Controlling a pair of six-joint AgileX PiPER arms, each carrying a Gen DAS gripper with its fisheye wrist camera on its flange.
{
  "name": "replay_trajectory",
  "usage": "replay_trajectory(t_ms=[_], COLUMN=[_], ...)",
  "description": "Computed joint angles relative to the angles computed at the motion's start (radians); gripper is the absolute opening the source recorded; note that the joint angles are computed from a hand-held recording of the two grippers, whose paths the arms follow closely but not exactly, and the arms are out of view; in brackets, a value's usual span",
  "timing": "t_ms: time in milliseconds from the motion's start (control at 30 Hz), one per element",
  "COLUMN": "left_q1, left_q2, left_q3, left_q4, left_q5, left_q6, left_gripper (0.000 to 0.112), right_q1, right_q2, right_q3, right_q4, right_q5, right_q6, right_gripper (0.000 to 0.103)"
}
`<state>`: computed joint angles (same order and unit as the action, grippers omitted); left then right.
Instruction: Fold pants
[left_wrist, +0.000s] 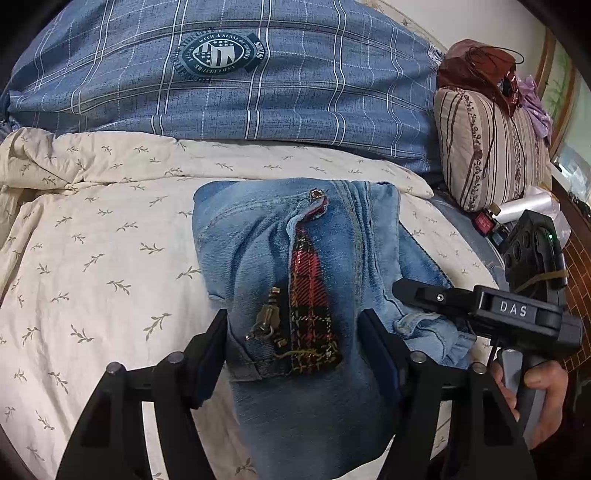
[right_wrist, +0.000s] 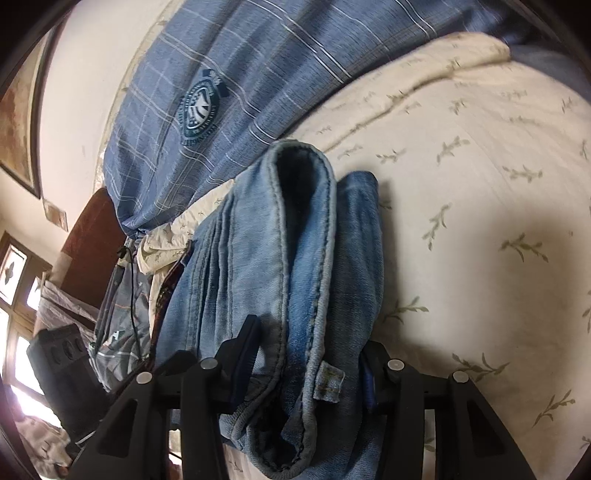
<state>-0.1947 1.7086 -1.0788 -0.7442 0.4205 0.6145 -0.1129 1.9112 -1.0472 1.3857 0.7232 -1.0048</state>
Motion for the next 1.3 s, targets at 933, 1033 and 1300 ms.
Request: replay_trajectory(t_ms=[933,1033,1300], left_q1=[0.093,0.046,0.075], left_q2=[0.072,0.063,0.019], left_q3=[-0.101,-0.059,-0.061], left_q4=[0.131,0.223,0.291], left_q5=[0.005,-0.082,-0.008], left_q6=[-0.101,-0.143,-0.223], left_gripper=[0.069,0.070,0.074], right_q1=[0.210,0.202,0.176], right_q2=[-0.013,0.035,0.031], right_q3=[-0.081,-0.129,-0.116], right_q4=[0.113,-0.027,-0.062], right_q5=[-0.243,-0.238,-0.195], right_q6=[-0.080,0.072,0.122], right_gripper=[0.049,0.049,0.058])
